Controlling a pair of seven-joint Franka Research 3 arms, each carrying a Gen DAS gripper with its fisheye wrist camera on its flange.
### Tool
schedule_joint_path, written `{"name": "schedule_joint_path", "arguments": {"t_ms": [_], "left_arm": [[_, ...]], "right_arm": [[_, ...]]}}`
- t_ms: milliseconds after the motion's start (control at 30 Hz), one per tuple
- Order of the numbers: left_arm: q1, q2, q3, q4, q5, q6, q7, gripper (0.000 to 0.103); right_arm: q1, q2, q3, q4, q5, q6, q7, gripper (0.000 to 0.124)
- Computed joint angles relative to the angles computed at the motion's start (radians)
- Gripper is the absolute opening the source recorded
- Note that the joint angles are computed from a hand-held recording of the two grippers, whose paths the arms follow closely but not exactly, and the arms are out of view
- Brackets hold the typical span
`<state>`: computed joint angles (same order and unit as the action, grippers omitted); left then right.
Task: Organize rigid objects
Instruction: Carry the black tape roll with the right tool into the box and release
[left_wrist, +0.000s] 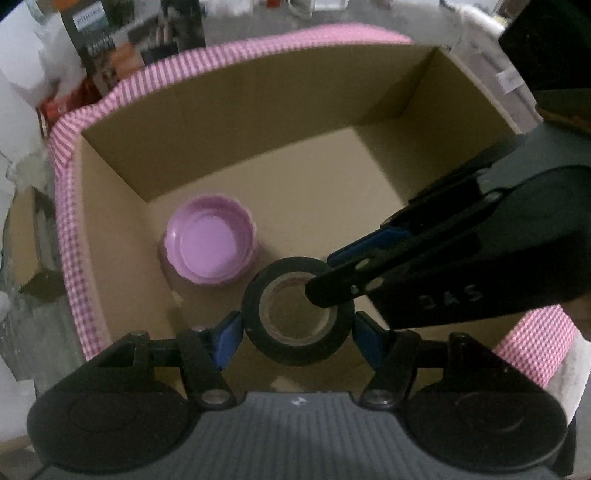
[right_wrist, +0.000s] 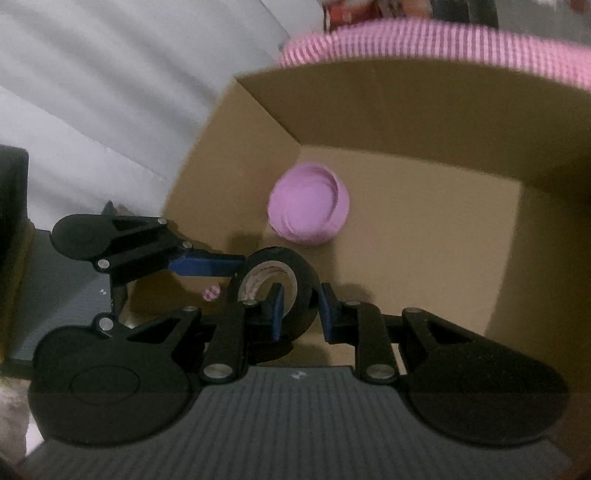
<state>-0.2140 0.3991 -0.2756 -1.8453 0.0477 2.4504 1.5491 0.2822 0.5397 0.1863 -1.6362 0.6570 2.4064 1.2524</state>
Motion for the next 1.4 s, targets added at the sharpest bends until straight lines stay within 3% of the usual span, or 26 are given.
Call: {"name": "schedule_joint_path", "arguments": {"t_ms": [300,533,600,800,867,1100,1233,1400], "left_arm": [[-0.027,0.087,0.018,0.134,0.053,-0.148,-0.026,0.067],[-0.031,0.117,0.018,0.188,0.055,-0.178,-0.041,0.075],[-0.030,0.106,0.016,0.177,0.052,-0.169,-0.044,0.077],[-0.026,0.055,0.006,0.126,0.034,-0.114,-0.054,0.084],[-0.032,0.030,0.010,0.099,0.044,-0.086,-0.067,0.089],[-0.005,-0.096,-0.007,-0.042,-0.005,0.051,-0.052,0.089],[0.004,-0.195,0.000,-0.149,-0.026,0.142,-0.048,0.089],[0.012,-0.314,0.004,-0.285,-0.105,0.273,-0.029,0.089]], "right_arm": [[0.013,0.138,-0.014,0.172,-0.078,-0.185,0.080,0.021],[-0.001,0.166,0.000,0.206,-0.063,-0.222,0.089,0.025],[-0.016,0.173,0.012,0.208,-0.032,-0.223,0.073,0.033],[-0.052,0.123,0.039,0.136,0.078,-0.158,-0.006,0.054],[-0.060,0.080,0.042,0.089,0.110,-0.119,-0.045,0.055],[-0.066,-0.130,0.028,-0.137,0.225,0.058,-0.177,0.056],[0.000,-0.237,-0.035,-0.267,0.086,0.169,-0.132,0.056],[0.064,-0.281,-0.094,-0.360,-0.194,0.207,0.014,0.054]]}}
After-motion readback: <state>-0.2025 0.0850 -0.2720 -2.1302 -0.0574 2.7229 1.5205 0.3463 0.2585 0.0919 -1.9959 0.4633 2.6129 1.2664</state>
